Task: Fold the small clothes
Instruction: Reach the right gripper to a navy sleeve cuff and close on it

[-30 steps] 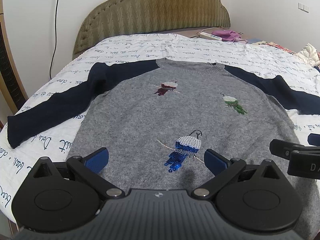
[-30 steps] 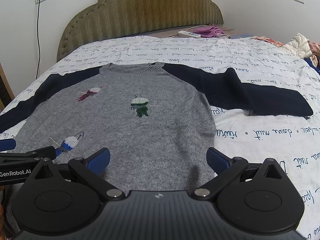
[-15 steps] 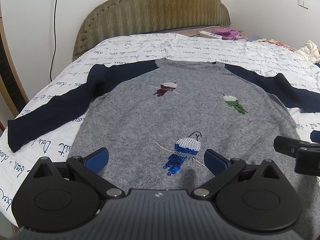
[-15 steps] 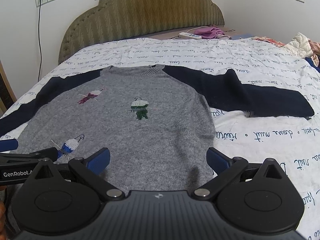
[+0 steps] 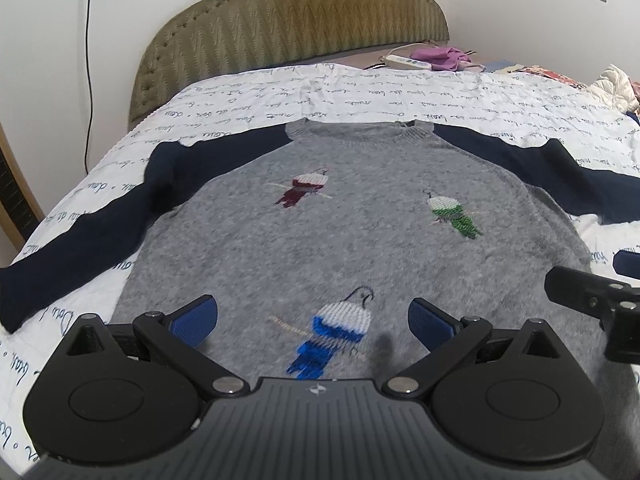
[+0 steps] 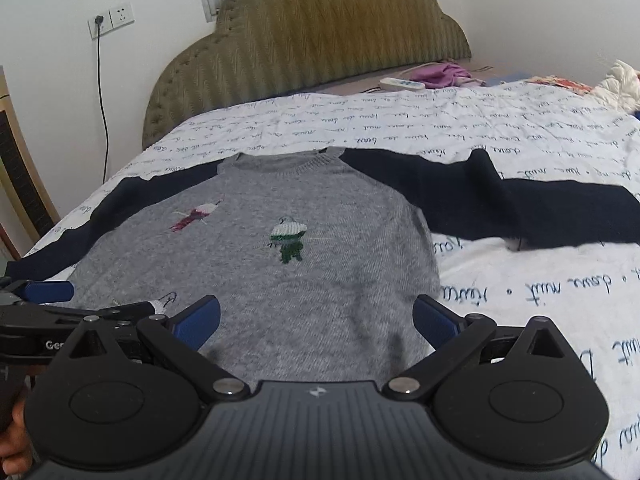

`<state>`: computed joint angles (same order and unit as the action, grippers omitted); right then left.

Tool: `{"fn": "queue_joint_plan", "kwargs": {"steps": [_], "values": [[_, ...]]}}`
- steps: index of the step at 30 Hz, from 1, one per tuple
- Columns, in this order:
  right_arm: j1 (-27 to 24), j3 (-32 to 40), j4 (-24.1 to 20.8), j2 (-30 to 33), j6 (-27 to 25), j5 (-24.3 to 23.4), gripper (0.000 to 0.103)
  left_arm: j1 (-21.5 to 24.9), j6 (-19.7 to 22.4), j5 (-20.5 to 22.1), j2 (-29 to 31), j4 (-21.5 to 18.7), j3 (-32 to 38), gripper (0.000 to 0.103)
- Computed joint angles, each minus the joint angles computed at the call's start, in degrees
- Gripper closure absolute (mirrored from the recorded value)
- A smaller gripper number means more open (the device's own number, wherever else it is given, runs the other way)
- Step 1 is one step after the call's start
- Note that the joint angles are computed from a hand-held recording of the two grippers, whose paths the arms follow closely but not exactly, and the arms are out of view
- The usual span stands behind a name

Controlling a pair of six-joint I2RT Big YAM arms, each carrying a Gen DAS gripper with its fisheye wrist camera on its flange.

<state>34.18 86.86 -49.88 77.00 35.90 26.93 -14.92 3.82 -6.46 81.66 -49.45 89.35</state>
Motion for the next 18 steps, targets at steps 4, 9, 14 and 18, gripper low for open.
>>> {"fn": "queue_joint_plan", "kwargs": {"steps": [4,9,14,18], "values": [[-2.4,-2.4,2.7,-1.7,0.9,-2.3,0.0,-1.0,-0.5,-0.4,1.7,-0.3,1.7,0.0],[-6.7,-6.2,4.6,-4.6,4.5,-3.4,0.0,-2.9,0.2,-1.6,3.4,0.5,3.1,0.0],[-14.7,-13.1,9.8,-9.6,13.5,-8.0,0.0,-4.0,0.7,-0.6,4.7,0.6,4.2,0.0],[-21.9,-16.6,12.1,-12.0,20.4,-9.8,0.0,-4.3,0.1,-0.5,6.4,-0.6,6.1,0.0]]}}
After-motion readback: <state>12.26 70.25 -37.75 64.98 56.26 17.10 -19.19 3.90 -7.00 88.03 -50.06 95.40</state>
